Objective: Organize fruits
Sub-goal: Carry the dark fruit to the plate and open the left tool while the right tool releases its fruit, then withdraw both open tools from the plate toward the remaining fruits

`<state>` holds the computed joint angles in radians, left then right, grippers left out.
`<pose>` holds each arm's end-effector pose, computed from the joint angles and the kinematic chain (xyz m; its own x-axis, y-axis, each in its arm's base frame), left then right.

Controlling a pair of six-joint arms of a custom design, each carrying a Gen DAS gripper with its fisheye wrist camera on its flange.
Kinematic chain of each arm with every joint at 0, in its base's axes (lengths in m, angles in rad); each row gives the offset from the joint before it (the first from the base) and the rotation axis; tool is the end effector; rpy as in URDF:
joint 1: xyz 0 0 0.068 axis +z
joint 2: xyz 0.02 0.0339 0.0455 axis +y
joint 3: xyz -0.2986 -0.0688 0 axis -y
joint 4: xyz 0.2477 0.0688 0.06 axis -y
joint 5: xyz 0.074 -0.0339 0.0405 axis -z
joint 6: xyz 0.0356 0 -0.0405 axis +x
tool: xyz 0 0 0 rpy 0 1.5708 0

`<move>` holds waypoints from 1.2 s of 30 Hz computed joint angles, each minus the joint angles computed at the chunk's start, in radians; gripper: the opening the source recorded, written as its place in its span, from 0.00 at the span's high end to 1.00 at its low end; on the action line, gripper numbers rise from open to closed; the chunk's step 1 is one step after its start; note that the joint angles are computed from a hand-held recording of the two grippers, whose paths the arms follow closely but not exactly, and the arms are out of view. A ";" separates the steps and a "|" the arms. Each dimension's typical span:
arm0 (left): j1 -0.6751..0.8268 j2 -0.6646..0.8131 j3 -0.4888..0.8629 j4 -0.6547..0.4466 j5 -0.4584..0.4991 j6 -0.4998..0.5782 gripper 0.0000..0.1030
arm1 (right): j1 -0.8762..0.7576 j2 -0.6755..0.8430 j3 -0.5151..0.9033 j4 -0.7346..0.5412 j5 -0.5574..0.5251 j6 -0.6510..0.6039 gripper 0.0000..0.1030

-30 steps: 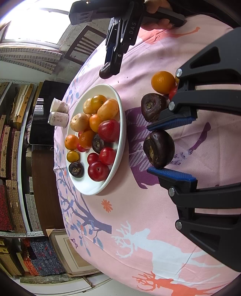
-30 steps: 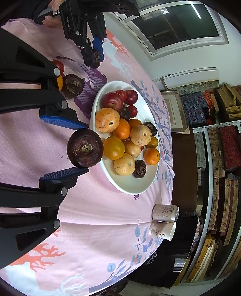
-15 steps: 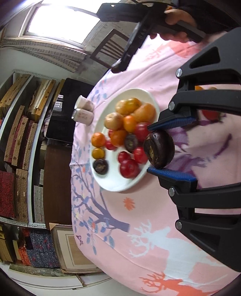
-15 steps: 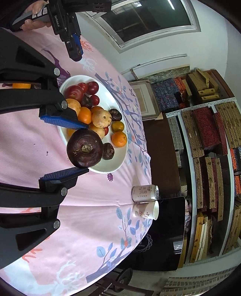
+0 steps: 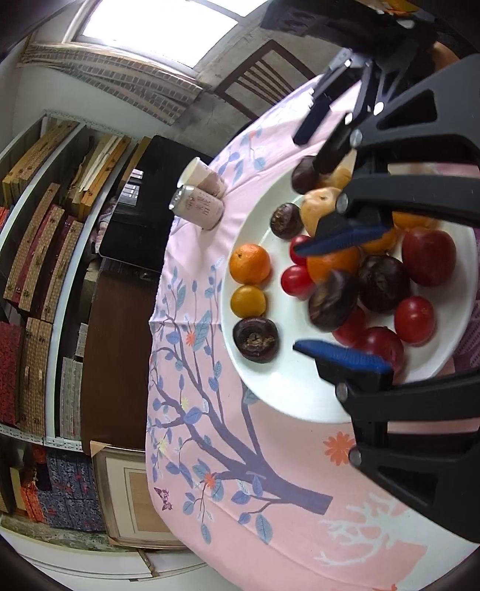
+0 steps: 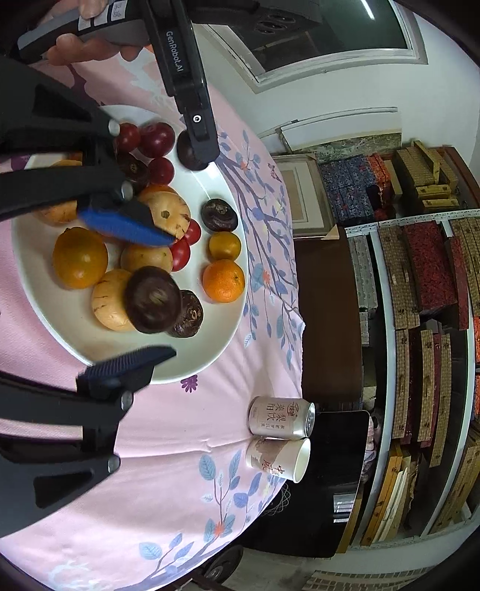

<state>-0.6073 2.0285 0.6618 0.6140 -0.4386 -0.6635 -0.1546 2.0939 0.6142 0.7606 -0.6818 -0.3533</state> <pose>0.2866 -0.1807 0.0783 -0.6037 -0.2595 -0.7538 -0.1392 0.9653 -0.2208 0.3275 -0.0283 0.0640 -0.4899 -0.1955 -0.8496 -0.5526 0.8234 0.1291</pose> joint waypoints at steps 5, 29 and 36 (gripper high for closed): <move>-0.050 -0.055 -0.122 0.100 -0.041 -0.026 0.29 | -0.063 -0.050 -0.022 -0.079 -0.070 -0.044 0.27; -0.429 -0.075 -0.294 -0.144 -0.204 -0.531 0.15 | -0.263 -0.182 -0.151 -0.943 -0.140 -1.029 0.27; -0.422 -0.067 -0.264 -0.189 -0.191 -0.516 0.15 | -0.184 -0.210 -0.245 -0.882 -0.035 -1.004 0.39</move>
